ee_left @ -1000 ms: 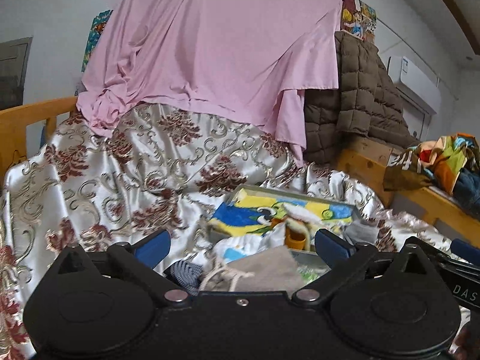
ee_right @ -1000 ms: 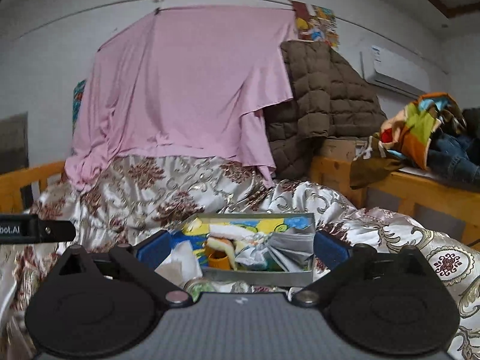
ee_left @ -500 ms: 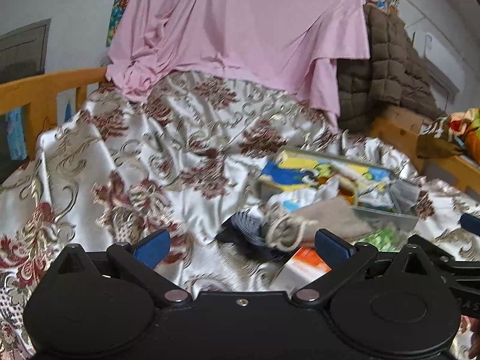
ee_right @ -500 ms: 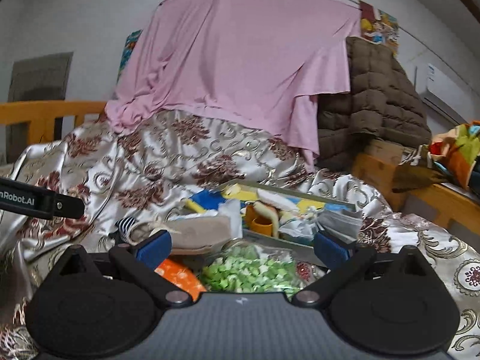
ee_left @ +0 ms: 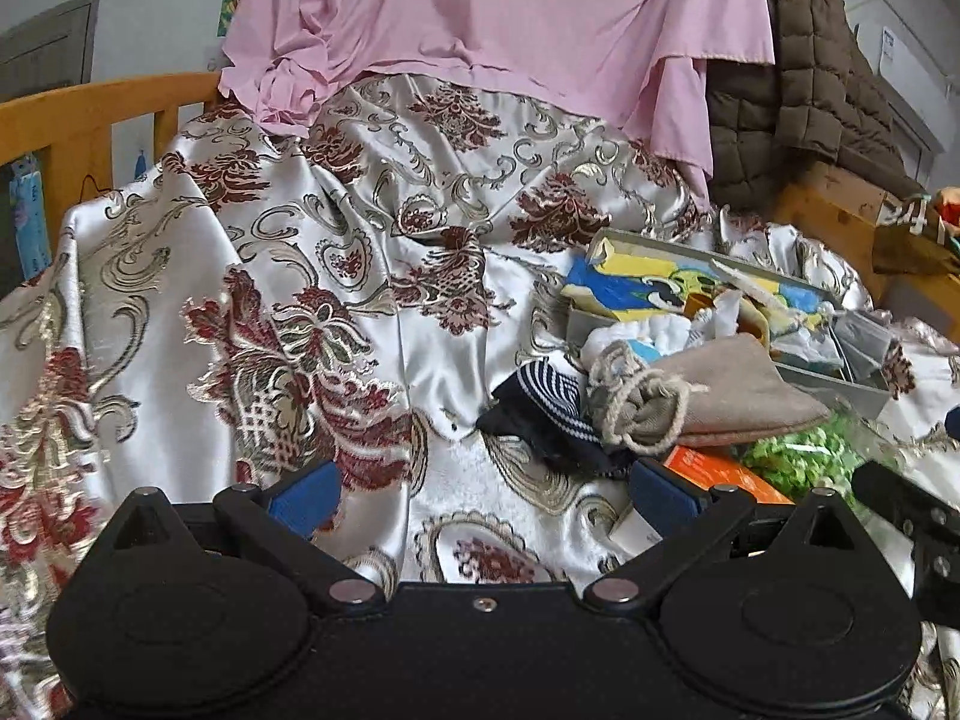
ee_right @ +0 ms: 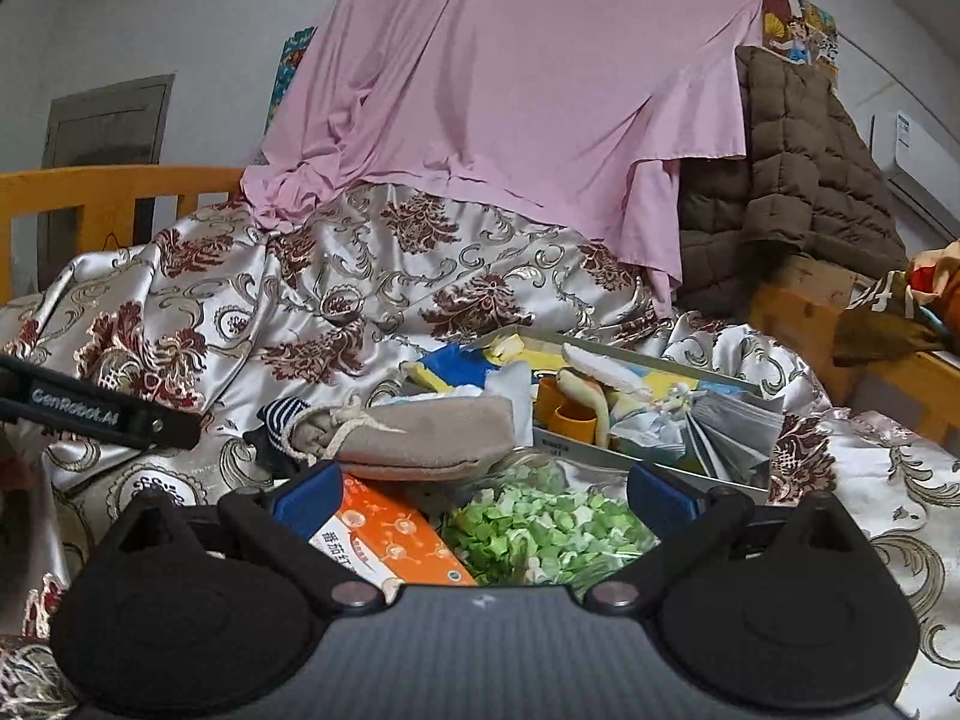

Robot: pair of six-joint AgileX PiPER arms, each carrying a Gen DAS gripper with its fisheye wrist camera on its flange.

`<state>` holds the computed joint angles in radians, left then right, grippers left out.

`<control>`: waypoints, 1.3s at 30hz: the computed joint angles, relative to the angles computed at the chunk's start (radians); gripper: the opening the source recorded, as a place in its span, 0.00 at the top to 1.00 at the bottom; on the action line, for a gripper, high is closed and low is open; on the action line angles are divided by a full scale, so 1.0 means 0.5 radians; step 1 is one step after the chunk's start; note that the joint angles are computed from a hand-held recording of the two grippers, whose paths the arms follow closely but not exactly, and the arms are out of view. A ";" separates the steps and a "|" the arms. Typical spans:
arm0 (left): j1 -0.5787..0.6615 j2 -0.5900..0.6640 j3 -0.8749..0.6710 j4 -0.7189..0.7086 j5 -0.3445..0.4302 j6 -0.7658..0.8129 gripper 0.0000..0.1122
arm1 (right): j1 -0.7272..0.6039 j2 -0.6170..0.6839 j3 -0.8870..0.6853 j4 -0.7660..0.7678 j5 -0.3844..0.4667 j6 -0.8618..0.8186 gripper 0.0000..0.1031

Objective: Organize soft objects
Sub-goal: 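Withdraw both tools from the tray back toward the pile, then grasp the beige drawstring bag with the right tool while the left tool grasps the navy striped cloth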

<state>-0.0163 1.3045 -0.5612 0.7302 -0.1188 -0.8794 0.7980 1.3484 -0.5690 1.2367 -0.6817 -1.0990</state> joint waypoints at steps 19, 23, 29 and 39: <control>0.207 0.572 -0.293 0.215 -0.716 0.372 0.09 | -0.153 0.154 -0.049 -0.447 0.082 0.380 0.00; 0.285 0.675 -0.330 0.370 -0.866 0.327 0.09 | -0.277 0.217 -0.166 -0.542 0.214 0.420 0.00; 0.390 0.804 -0.435 0.729 -0.997 0.015 0.09 | -0.522 0.314 -0.382 -0.919 0.583 0.688 0.00; 0.481 1.022 -0.629 1.095 -1.156 -0.437 0.09 | -0.561 0.550 -0.696 -0.225 0.883 -0.161 0.10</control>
